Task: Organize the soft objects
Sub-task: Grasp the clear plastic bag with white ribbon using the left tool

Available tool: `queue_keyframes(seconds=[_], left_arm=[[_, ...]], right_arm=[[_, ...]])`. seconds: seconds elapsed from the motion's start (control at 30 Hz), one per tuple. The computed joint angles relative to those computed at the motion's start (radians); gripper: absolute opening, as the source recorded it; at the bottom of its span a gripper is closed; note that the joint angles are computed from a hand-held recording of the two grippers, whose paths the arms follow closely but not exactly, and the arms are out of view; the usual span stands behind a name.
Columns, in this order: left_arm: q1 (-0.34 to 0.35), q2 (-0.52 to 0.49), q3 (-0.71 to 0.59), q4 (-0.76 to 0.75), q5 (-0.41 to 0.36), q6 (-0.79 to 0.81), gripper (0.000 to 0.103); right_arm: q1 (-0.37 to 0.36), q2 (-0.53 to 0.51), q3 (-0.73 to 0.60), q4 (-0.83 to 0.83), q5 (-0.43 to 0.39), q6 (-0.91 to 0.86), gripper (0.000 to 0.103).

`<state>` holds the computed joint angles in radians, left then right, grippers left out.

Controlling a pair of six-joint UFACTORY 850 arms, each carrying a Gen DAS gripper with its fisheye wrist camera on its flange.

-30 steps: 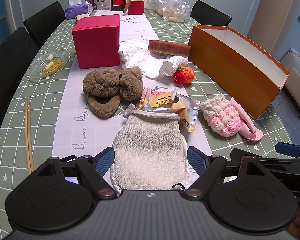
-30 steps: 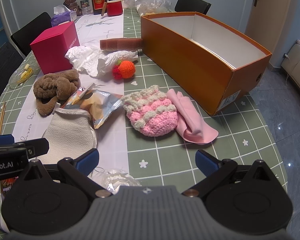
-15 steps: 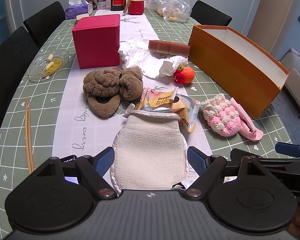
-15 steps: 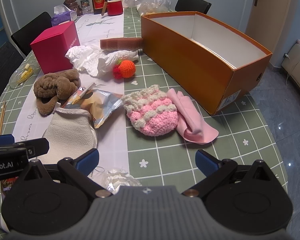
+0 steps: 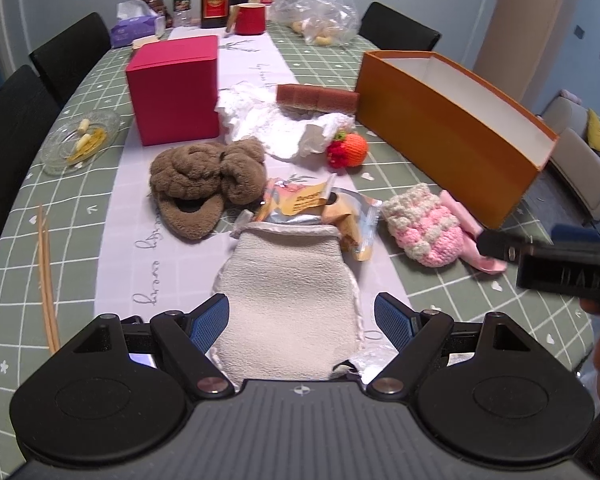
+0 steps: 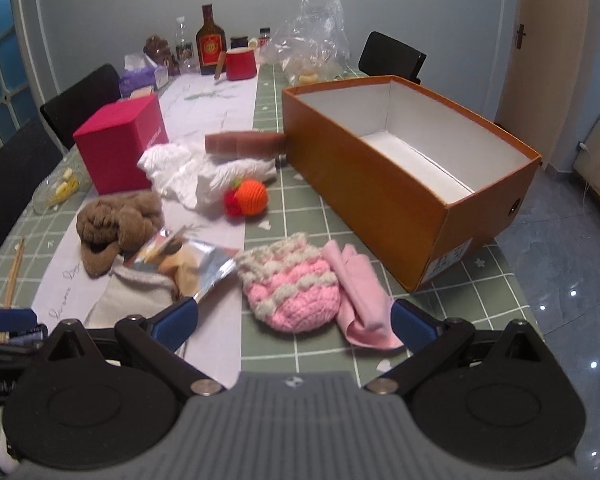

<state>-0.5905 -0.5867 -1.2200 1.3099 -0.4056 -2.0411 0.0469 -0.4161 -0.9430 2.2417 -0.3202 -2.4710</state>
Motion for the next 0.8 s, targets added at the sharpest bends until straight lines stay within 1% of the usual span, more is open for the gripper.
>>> queue_keyframes(seconds=[0.07,0.1,0.17,0.23,0.3,0.33,0.37,0.4,0.43,0.47,0.5,0.57,0.63,0.67,0.73,0.8], left_arm=[[-0.001,0.001,0.003,0.037,0.020,-0.013,0.097],[-0.001,0.001,0.005,0.067,0.036,-0.020,0.097],[-0.001,-0.009,-0.003,0.097,0.071,0.030,0.097],[-0.005,-0.028,-0.016,0.126,0.083,0.088,0.097],[-0.008,-0.046,-0.026,0.166,0.086,0.118,0.097],[-0.007,-0.055,-0.033,0.160,0.091,0.147,0.097],[-0.005,-0.062,-0.037,0.158,0.104,0.164,0.096],[0.000,-0.067,-0.039,0.155,0.128,0.175,0.096],[0.006,-0.071,-0.041,0.151,0.157,0.186,0.095],[0.010,-0.073,-0.041,0.181,0.181,0.162,0.092],[0.009,-0.071,-0.035,0.243,0.195,0.107,0.090],[0.003,-0.075,-0.037,0.298,0.203,0.087,0.090],[-0.004,-0.083,-0.044,0.320,0.210,0.116,0.087],[-0.009,-0.091,-0.051,0.316,0.211,0.143,0.087],[-0.014,-0.108,-0.068,0.253,0.217,0.239,0.086],[-0.018,-0.123,-0.081,0.185,0.229,0.327,0.086]], right_arm=[[-0.033,-0.015,-0.026,-0.175,-0.057,0.173,0.100],[-0.046,-0.022,-0.037,-0.227,-0.085,0.222,0.100],[-0.068,-0.034,-0.053,-0.268,-0.137,0.250,0.100],[-0.085,-0.049,-0.070,-0.288,-0.185,0.218,0.100],[-0.086,-0.062,-0.083,-0.251,-0.190,0.124,0.100],[-0.085,-0.070,-0.088,-0.219,-0.190,0.061,0.100],[-0.086,-0.080,-0.096,-0.206,-0.192,0.017,0.100],[-0.091,-0.097,-0.111,-0.232,-0.198,-0.001,0.100],[-0.095,-0.113,-0.127,-0.279,-0.199,0.006,0.100],[-0.096,-0.125,-0.141,-0.323,-0.193,0.018,0.100],[-0.095,-0.139,-0.157,-0.376,-0.181,0.040,0.100],[-0.096,-0.158,-0.179,-0.465,-0.171,0.076,0.100],[-0.098,-0.171,-0.194,-0.564,-0.170,0.117,0.100],[-0.100,-0.177,-0.201,-0.597,-0.177,0.128,0.100],[-0.103,-0.187,-0.211,-0.632,-0.182,0.156,0.100],[-0.110,-0.199,-0.230,-0.707,-0.206,0.243,0.100]])
